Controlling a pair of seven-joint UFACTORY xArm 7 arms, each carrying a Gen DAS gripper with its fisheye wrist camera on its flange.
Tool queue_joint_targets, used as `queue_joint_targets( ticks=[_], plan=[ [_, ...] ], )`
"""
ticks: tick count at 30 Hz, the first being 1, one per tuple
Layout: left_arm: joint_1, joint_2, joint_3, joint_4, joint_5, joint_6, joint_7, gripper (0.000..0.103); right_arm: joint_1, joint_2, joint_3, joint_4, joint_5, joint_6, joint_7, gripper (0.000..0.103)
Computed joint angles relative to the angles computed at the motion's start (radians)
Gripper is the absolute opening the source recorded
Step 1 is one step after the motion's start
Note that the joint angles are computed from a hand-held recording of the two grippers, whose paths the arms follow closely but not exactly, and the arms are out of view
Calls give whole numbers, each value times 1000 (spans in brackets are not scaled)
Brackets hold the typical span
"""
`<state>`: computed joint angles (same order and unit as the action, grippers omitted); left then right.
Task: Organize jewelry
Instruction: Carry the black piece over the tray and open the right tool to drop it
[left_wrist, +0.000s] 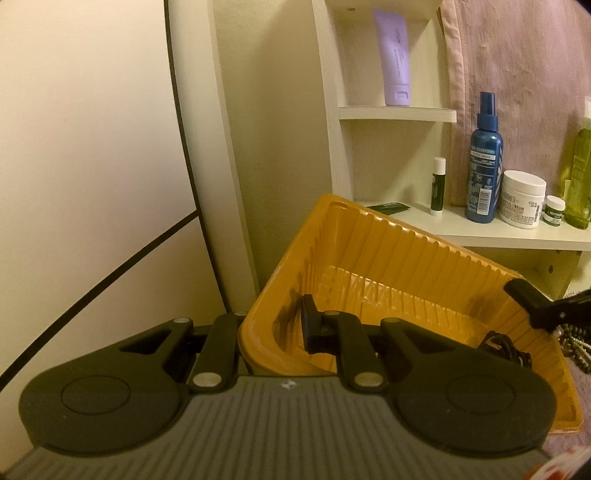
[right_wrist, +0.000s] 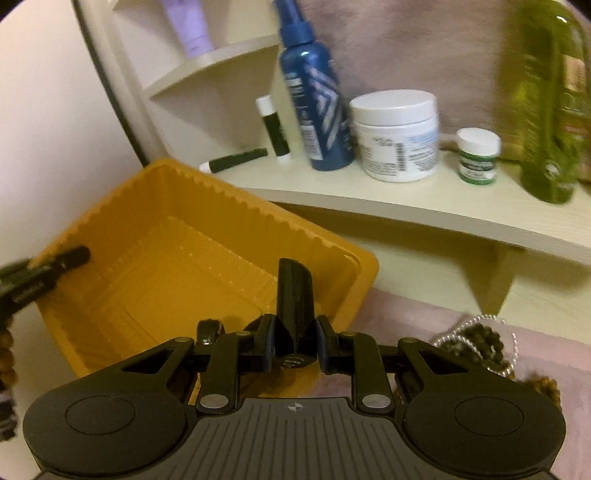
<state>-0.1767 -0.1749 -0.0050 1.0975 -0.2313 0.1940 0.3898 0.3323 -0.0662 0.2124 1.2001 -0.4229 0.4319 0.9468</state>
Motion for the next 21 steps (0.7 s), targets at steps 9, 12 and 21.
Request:
queue_joint_targets(
  ticks=[9,12,21],
  plan=[
    [36,8,-27,34,81,65,-94,14,38,87,-18,97,-41,91,-63,23],
    [50,12,-40,46,127,83,-134,14,52,107,-27,124,-56,118,-61,23],
    [62,22,-53,68,203,111,-197,15,63,81,-47,104,-84,96,27,25]
  ],
)
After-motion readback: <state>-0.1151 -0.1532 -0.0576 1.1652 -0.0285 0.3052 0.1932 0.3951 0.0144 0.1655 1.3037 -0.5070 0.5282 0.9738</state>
